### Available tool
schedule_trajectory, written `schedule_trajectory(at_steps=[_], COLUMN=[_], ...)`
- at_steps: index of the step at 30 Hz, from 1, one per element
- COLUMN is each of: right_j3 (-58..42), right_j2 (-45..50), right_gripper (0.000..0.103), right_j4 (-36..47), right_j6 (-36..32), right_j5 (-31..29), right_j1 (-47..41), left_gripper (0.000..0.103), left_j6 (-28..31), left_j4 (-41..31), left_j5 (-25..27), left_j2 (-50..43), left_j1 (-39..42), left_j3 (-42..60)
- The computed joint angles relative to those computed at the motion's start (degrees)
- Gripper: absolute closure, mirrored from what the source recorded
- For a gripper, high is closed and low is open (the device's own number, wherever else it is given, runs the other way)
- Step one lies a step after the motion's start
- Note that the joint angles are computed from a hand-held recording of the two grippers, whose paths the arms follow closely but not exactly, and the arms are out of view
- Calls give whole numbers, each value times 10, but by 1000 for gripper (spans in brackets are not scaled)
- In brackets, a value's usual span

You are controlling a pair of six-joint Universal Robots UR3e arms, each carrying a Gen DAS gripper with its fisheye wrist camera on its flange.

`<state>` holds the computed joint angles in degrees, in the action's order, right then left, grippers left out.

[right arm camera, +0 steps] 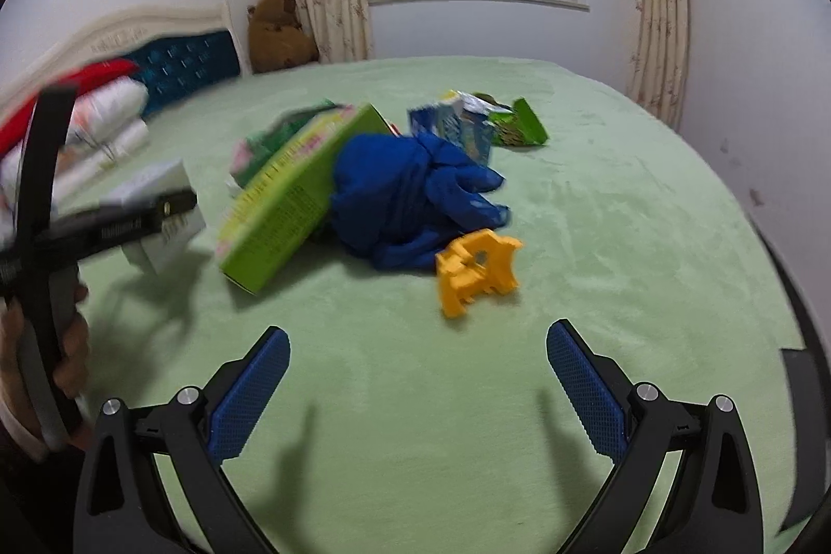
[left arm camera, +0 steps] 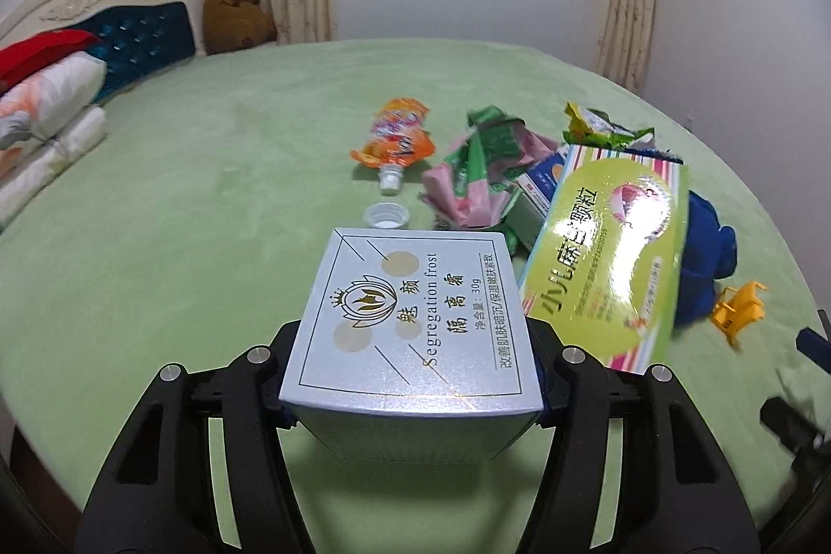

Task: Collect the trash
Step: 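Grasp the white box with the left tool while the right tool grasps the green-yellow box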

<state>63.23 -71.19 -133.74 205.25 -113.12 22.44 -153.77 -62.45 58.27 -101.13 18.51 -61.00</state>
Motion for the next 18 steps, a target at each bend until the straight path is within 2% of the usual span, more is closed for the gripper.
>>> schedule_trajectory(at_steps=[4, 9, 13, 16, 18], right_j3=[-21, -149, -200, -263, -332], right_j2=[10, 92, 138, 188, 231], right_gripper=[5, 5, 6, 10, 17], right_j4=[-24, -2, -29, -21, 11], right_j6=[23, 64, 149, 209, 231], right_j5=[61, 152, 266, 316, 337], right_j1=[-4, -26, -73, -95, -103], left_gripper=[44, 44, 44, 44, 44], left_j6=[11, 35, 54, 57, 62], left_j4=[5, 15, -11, -15, -26], left_j5=[-17, -8, -29, -36, -47], left_j2=[76, 141, 150, 150, 153], left_j1=[50, 98, 128, 140, 151], left_j3=[-77, -159, -160, -160, -159])
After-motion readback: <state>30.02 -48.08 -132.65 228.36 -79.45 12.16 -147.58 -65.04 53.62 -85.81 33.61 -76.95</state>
